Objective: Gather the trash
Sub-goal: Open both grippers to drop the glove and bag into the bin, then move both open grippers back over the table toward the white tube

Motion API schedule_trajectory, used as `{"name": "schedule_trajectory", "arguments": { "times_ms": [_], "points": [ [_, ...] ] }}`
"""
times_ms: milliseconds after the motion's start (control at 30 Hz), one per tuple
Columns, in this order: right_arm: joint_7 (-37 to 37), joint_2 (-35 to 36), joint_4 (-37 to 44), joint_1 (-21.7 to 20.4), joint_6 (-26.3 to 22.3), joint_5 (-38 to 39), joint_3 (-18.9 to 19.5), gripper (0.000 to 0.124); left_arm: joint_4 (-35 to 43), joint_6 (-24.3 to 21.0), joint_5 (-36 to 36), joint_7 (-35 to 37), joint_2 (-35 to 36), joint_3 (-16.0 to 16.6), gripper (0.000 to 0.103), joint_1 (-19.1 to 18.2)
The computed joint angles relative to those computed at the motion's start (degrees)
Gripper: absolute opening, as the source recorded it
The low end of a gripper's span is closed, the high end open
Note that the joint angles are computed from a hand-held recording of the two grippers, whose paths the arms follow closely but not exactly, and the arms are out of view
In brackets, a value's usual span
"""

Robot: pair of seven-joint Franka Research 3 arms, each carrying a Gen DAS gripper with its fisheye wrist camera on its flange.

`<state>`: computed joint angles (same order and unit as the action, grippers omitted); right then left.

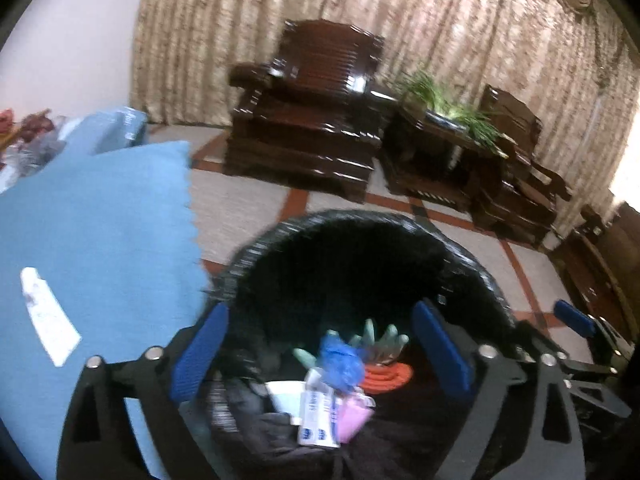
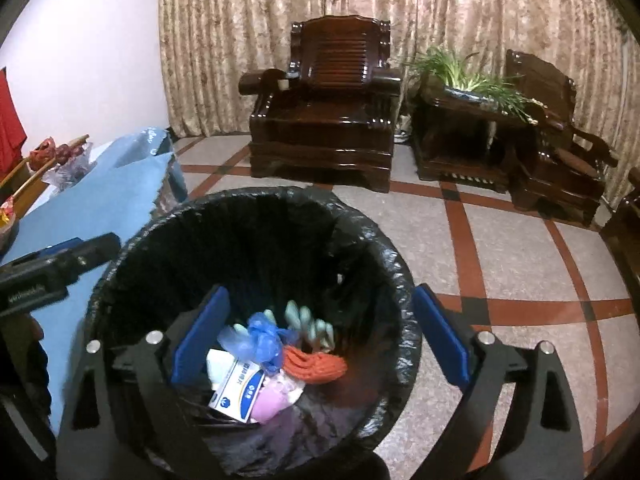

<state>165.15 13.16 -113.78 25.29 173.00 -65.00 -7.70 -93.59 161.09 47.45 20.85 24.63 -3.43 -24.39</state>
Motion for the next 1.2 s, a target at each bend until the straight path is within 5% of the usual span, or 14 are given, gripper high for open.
{"name": "schedule_trajectory", "arguments": {
  "times_ms": [300,600,933,1200],
  "points": [
    [-6.3,2.0,2.9,2.3,3.7,6.3,0.6,0.095,-13.3,-6.3,15.9,-16.3,-12.7,2.8,0.097,0.5],
    [-28.0,8.9,11.8,0.8,4.7,24.7,10.2,0.095,-27.1,-13.6,23.5,-25.3,-25.6,-0.4,0.097,7.6],
    [-48.0,21.5,30.2,0.6,-1.6,37.6,20.7,0.095,-37.7,-15.6,23.0,-28.8,-34.4,-3.8,0.097,17.6],
    [-60.2,34.7,50.0,5.4,-10.7,44.9,23.4,0.095,-40.9,-15.2,21.8,-29.3,-36.2,-6.3,0.096,23.7]
  ]
}}
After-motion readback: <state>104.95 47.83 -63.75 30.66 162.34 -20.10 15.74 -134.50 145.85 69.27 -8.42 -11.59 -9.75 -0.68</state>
